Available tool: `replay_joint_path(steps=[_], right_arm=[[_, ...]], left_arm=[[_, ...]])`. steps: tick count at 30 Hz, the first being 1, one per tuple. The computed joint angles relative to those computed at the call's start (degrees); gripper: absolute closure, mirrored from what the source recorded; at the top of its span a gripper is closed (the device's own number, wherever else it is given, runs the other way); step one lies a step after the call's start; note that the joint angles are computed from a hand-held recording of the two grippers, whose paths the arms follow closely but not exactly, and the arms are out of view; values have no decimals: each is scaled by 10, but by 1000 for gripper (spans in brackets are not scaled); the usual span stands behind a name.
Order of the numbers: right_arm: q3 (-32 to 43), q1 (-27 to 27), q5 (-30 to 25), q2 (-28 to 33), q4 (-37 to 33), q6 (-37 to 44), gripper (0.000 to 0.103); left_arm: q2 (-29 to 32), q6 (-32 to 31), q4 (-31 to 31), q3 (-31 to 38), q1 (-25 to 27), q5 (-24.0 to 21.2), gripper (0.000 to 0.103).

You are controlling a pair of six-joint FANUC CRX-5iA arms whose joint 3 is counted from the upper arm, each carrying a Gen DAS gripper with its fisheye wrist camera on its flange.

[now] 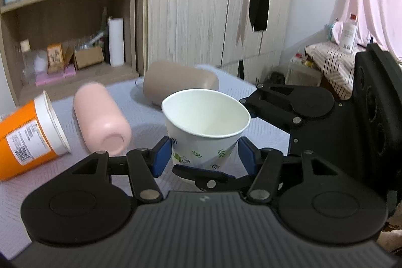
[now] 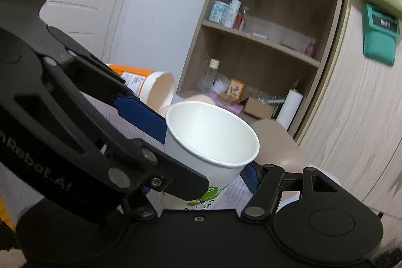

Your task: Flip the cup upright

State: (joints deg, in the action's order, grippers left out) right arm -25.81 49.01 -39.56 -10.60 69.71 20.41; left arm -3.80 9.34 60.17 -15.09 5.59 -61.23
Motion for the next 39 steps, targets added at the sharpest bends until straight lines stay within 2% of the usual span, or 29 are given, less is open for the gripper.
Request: replay_joint_path(steps=[4, 11, 12, 13, 15, 22, 27, 29, 33, 39], right_arm=[[13, 10, -15, 6, -43, 42, 31], [20, 12, -19, 8, -59, 52, 30], [21, 13, -20, 7, -63, 53, 27], [22, 15, -22, 7, -66, 53, 20], [15, 15, -20, 2, -55, 39, 15], [4, 30, -26, -21, -78, 14, 15], [-1, 48, -49, -42, -101, -13, 15], [1, 57, -63, -50, -112, -24, 15], [14, 83, -107, -68, -140, -38, 15], [34, 136, -192, -85, -131, -61, 15]], left_arm=[[7, 16, -10, 6, 1, -5, 46], [8, 30, -21, 11, 0, -4, 45], [9, 32, -25, 15, 0, -8, 44], [7, 29, -25, 15, 1, -10, 44], [3, 33, -32, 16, 2, -10, 41], [-12, 82, -40, 14, 21, -40, 39], [-54, 101, -34, -17, 36, -28, 39], [-79, 108, -33, -34, 40, -10, 39], [-137, 114, -34, -70, 44, 31, 39], [-218, 136, -24, -113, 59, 65, 39]])
